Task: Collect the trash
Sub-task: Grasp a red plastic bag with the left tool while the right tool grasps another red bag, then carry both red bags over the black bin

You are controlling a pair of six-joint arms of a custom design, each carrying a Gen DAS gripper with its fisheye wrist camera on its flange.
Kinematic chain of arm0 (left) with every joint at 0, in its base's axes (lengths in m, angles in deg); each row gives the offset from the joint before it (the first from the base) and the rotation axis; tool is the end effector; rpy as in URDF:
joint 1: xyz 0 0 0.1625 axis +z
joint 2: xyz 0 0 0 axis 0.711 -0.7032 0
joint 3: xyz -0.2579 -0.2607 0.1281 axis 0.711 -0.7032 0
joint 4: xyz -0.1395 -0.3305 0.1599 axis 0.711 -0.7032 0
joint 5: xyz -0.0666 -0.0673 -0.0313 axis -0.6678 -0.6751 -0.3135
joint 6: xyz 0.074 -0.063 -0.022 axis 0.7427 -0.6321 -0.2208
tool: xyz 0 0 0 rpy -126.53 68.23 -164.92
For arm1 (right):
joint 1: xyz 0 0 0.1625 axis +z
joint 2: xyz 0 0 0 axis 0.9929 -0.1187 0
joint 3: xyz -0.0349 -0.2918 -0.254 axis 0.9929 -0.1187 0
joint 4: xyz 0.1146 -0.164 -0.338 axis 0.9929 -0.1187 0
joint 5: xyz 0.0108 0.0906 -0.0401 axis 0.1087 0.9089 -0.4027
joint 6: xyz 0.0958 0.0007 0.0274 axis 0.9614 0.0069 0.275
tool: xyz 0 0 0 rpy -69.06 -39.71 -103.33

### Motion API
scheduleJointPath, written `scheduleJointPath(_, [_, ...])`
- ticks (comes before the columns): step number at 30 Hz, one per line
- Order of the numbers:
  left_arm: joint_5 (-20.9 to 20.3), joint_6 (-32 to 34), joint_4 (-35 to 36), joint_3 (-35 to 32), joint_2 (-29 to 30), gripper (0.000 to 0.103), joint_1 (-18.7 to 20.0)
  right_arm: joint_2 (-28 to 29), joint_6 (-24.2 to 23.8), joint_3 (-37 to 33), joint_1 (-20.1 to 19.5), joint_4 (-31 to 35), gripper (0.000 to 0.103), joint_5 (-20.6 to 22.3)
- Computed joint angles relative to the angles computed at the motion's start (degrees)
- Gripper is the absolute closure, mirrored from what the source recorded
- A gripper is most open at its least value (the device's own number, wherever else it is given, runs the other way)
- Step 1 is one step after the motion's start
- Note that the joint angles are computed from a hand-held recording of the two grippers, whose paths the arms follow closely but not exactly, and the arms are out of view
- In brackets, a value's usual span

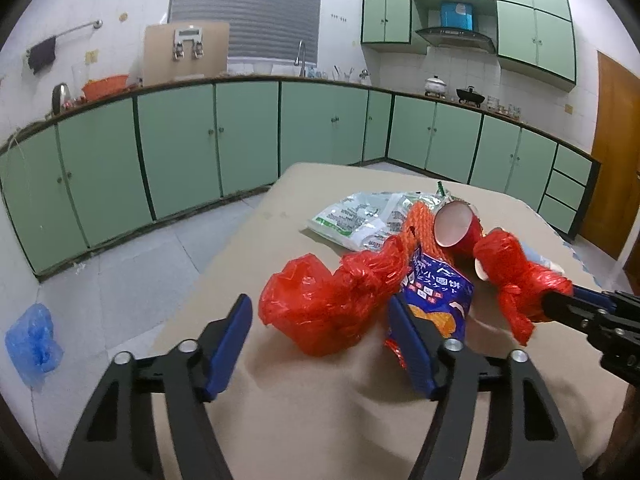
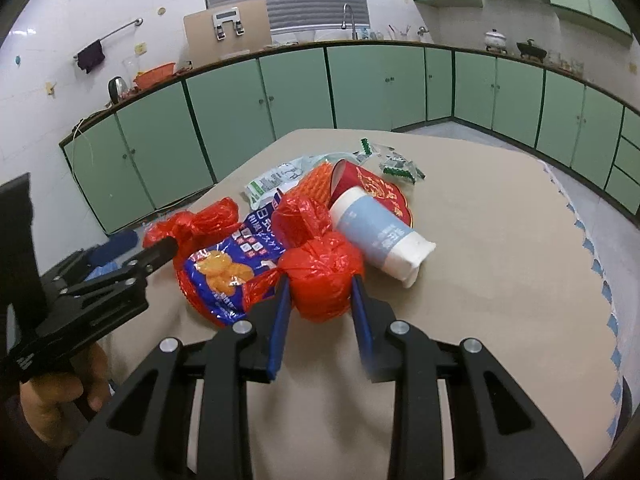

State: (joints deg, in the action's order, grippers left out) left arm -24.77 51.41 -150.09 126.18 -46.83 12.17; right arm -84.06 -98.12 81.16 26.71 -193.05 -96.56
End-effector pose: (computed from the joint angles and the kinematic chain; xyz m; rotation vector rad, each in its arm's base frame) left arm -0.0828 -0.5233 0.2613 0.3864 2.1396 -1.1872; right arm 0.2858 -0.5177 0.0921 0.7948 -2.4385 0.8978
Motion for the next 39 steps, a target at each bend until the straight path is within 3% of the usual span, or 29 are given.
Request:
scheduleJointPath(3, [-0.43, -1.88, 3.8, -1.35, 0.03, 0.054, 1.09, -0.2, -0.01, 0.15, -0.03, -0.05, 0.075, -0.22])
scheduleJointPath(5, [-1.78, -3.0, 5.88, -1.51, -0.49, 0.091, 1.72, -0.45, -0.03, 0.47, 0.05, -0.02, 0.075, -0.28])
scheduleJointPath(6, [-1.6, -3.05, 5.72, -1.39, -0.62, 0.098, 1.72, -0.38, -0.04, 0.36, 0.09, -0.01, 0.074, -0.34])
scheduleJointPath(8, [-2.2, -3.82, 5.47, -0.72, -1.23, 0.102, 1.47, -0.56, -0.04, 0.38, 0.17, 0.03, 0.074, -0.38])
scheduleJointPath(19, [0.57, -6.96, 5.05, 2.71, -4.51, 0.102, -2.47, -2.55, 0.3, 1.65, 0.85, -0.41, 0.075, 0.1])
scheduleJointPath(39, [7.77, -10.68, 8.14, 9.46, -11.17, 0.102, -14.2, -10.99, 0.31, 7.09, 3.68, -3.65, 0.075, 0.08])
